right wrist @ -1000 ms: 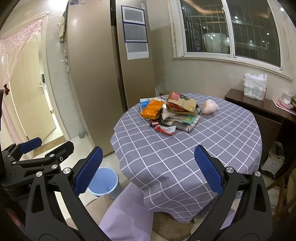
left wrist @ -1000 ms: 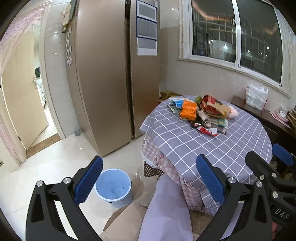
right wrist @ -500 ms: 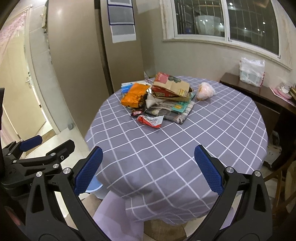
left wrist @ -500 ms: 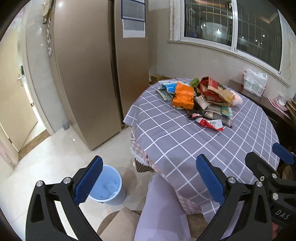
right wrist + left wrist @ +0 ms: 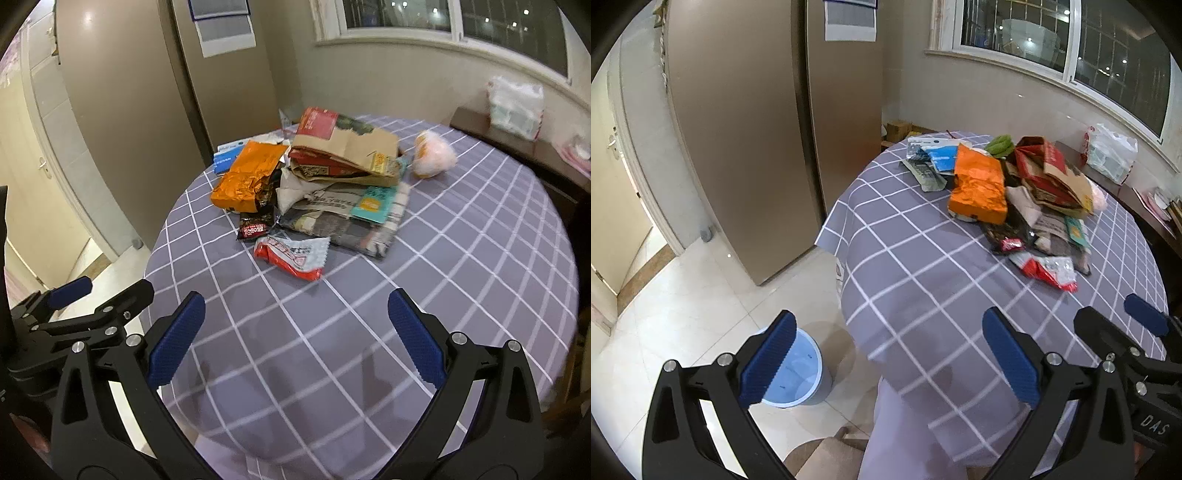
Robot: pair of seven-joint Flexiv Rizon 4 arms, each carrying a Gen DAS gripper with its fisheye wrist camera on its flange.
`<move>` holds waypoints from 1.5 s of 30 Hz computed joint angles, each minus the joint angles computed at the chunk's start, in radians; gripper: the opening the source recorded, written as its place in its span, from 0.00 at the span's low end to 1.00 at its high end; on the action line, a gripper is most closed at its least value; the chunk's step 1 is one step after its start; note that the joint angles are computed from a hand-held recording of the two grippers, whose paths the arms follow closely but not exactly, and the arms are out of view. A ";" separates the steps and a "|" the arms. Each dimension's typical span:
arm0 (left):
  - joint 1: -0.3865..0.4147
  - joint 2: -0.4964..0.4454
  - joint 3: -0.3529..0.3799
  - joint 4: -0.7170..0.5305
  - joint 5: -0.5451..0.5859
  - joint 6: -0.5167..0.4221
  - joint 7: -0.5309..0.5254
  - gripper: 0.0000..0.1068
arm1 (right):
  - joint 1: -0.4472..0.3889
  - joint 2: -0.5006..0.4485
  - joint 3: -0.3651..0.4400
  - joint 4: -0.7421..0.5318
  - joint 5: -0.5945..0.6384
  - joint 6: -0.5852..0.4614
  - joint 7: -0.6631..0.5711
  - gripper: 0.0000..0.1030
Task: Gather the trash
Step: 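Reach the right tool to the red-white wrapper and close on it while the left tool approaches the orange bag, then grasp the orange bag with the left tool while the right tool holds the red-white wrapper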
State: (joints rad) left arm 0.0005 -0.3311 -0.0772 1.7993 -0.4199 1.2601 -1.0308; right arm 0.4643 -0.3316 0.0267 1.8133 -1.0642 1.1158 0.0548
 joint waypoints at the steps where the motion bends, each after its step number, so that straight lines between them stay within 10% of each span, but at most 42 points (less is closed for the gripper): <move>1: -0.004 -0.015 0.007 -0.023 0.011 -0.013 -0.013 0.93 | -0.006 -0.011 0.005 -0.013 0.026 0.000 -0.020 0.94; 22: 0.004 -0.144 0.041 -0.227 0.112 -0.173 -0.149 0.93 | 0.055 -0.185 -0.037 -0.271 0.292 -0.212 -0.376 0.92; 31: 0.005 -0.134 0.052 -0.228 0.134 -0.176 -0.192 0.93 | 0.031 -0.158 -0.024 -0.224 0.288 -0.128 -0.372 0.21; 45: -0.011 -0.081 0.002 -0.163 0.096 -0.153 -0.117 0.93 | 0.022 -0.046 -0.045 -0.069 0.297 0.059 -0.299 0.18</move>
